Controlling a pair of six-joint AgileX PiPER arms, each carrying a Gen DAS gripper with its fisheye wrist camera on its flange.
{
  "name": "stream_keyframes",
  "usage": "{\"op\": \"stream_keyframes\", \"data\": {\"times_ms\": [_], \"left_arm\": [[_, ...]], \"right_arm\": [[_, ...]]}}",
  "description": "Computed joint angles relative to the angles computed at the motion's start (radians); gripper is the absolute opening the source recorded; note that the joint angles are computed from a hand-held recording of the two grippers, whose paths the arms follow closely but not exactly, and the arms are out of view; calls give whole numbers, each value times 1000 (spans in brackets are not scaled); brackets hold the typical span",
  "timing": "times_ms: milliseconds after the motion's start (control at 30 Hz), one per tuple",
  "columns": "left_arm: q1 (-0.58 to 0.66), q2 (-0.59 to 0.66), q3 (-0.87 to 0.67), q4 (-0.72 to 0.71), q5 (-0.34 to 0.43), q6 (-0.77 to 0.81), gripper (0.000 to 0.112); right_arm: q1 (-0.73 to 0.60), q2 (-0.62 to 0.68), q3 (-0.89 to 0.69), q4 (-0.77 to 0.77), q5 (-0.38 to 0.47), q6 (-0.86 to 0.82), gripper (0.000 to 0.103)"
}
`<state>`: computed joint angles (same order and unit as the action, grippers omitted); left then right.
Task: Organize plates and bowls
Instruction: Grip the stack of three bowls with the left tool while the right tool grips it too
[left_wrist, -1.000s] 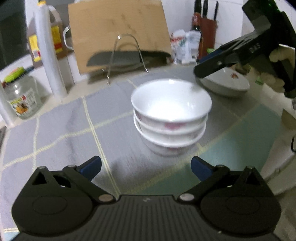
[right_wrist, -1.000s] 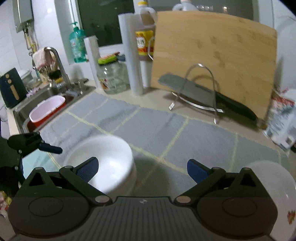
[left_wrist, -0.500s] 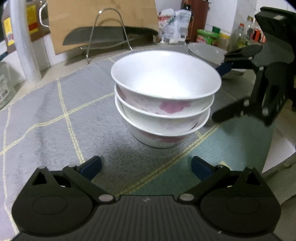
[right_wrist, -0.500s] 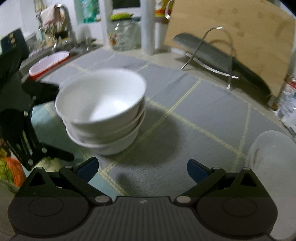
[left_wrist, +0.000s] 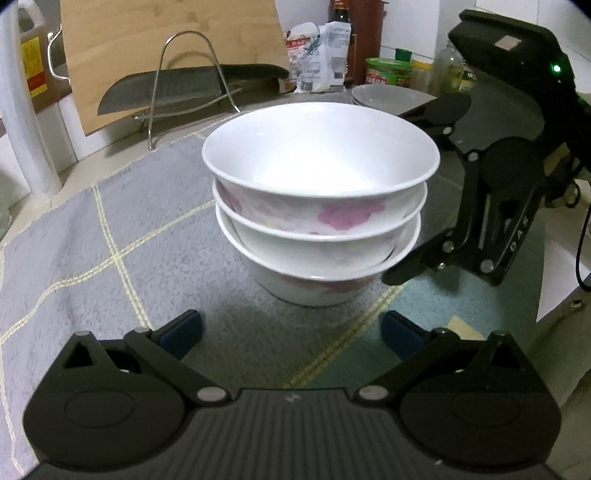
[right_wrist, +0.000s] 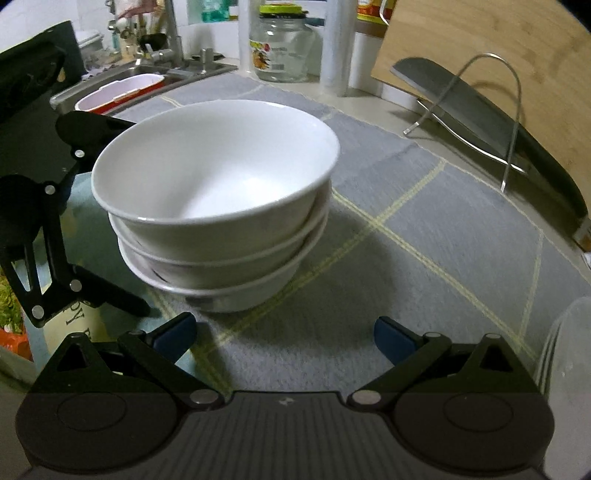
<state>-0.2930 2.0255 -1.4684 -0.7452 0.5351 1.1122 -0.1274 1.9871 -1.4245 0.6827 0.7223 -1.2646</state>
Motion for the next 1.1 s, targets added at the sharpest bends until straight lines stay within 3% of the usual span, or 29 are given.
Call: {"op": "stream_keyframes", "data": {"times_ms": [200, 333, 633, 867, 1100], "left_arm": [[16, 25, -33, -55, 42, 96, 103], [31, 60, -97, -51, 111, 133, 103], [65, 135, -254, -18, 284, 152, 102], [104, 186, -367, -38, 404, 196, 102], [114, 265, -524, -27, 535, 227, 97]], "right_arm": [[-12, 25, -21, 57, 20, -82, 103], [-17, 36, -36, 66, 37, -106, 103], [5, 49, -97, -41, 78, 9, 103], [16, 43, -127, -41, 143, -59, 103], [38, 40, -159, -75, 172, -40, 94]]}}
